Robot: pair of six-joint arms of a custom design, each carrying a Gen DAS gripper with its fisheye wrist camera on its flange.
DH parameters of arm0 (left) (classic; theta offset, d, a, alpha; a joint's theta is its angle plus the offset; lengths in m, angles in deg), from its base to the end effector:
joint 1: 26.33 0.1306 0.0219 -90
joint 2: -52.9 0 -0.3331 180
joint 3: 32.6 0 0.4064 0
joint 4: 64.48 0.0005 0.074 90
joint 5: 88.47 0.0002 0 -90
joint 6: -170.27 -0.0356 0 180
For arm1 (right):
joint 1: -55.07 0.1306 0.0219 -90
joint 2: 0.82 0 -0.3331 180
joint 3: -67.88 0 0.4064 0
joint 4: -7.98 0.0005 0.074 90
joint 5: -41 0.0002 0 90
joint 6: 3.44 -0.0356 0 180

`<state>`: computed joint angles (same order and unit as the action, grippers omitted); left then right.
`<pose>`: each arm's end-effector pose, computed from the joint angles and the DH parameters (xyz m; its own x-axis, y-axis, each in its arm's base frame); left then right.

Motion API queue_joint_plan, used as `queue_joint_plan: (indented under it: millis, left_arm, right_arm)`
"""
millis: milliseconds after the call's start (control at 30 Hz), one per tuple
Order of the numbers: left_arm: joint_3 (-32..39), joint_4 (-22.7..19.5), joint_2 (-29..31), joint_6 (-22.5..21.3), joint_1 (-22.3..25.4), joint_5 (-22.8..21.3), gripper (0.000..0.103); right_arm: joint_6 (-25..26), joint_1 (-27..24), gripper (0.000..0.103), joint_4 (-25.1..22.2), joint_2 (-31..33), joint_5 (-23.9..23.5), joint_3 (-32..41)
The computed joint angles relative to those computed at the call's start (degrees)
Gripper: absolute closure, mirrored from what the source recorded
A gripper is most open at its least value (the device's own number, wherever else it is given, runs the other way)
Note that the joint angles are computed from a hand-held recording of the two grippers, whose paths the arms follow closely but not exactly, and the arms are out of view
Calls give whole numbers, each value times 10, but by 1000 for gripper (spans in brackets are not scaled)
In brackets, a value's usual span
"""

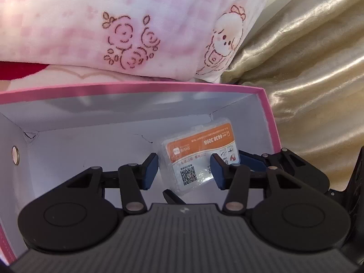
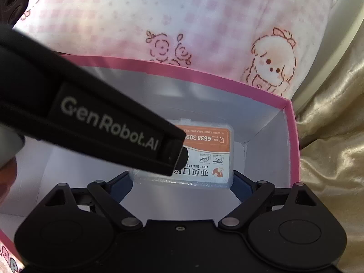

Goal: Organize objects
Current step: 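Carry the case into the pink box and open the left gripper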

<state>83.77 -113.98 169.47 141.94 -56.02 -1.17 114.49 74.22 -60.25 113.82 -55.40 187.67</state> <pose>0.5635 -0.3199 0.3434 -0.7266 -0.5978 -0.3386 -0.3610 0.7515 -0.5523 0.5797 0.2050 0.3722 -0.5692 -0.6904 -0.4466 -0.7247 0.6778 -0.1242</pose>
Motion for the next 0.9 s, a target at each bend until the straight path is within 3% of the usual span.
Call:
queue_joint_plan:
  millis: [133, 367, 433, 600, 700, 733, 833, 900]
  left_arm:
    - [-2, 8, 5, -5, 5, 3, 53]
    - [-66, 65, -11, 26, 12, 28, 58]
    - [-57, 52, -3, 26, 11, 21, 67]
    - [-41, 33, 5, 4, 4, 4, 71]
    - [-52, 55, -1, 10, 5, -4, 78]
    - [-60, 73, -3, 15, 7, 4, 80]
    - [-75, 113, -6, 33, 12, 32, 80]
    - [-73, 108, -8, 35, 8, 23, 80]
  right_arm:
    - [0, 7, 10, -5, 17, 17, 17]
    - [0, 9, 10, -61, 54, 23, 54]
    - [-4, 9, 10, -73, 64, 28, 68]
    - [-3, 5, 10, -59, 48, 23, 44]
    - [19, 10, 22, -10, 15, 32, -4]
    - [23, 12, 34, 9, 5, 33, -19]
    - [23, 20, 52, 44, -7, 58, -41]
    - [27, 24, 58, 74, -14, 87, -58]
